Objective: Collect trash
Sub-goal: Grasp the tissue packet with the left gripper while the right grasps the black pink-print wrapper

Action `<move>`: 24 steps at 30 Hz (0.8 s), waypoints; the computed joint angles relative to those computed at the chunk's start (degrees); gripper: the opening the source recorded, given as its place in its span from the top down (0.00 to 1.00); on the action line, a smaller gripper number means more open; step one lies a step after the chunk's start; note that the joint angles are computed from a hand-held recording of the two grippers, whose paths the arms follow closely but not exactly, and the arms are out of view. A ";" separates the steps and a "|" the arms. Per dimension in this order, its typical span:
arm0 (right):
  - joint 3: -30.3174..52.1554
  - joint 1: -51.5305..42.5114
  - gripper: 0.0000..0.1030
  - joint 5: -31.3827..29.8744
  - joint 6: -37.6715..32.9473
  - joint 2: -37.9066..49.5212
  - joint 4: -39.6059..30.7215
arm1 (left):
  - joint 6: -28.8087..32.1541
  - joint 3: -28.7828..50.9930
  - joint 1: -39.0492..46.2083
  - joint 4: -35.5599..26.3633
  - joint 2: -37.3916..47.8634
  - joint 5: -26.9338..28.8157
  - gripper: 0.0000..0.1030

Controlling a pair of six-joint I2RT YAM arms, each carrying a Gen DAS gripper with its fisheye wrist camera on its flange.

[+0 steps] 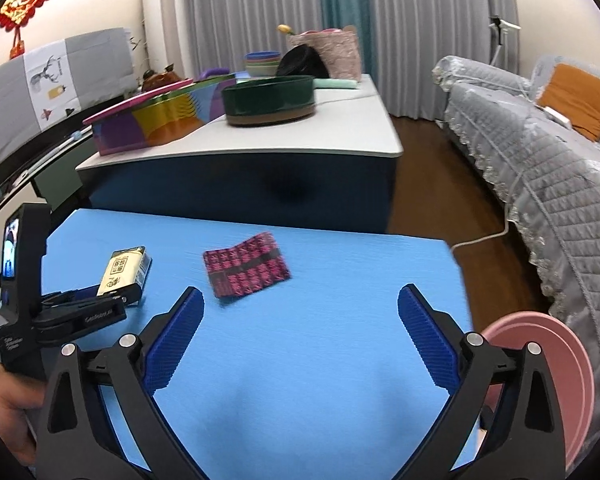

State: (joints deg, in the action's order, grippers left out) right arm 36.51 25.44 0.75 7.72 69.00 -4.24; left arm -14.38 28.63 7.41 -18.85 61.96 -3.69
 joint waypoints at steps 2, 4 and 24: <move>1.74 0.09 0.05 -0.97 0.29 3.71 0.88 | 1.32 0.28 0.71 0.51 0.71 0.87 0.46; 4.27 0.23 0.05 -2.06 0.56 8.15 0.60 | 2.70 0.50 2.28 0.80 1.22 2.24 0.46; 22.23 2.66 0.05 -2.65 -3.07 30.74 -5.10 | 5.53 0.87 5.77 0.62 1.73 6.98 0.46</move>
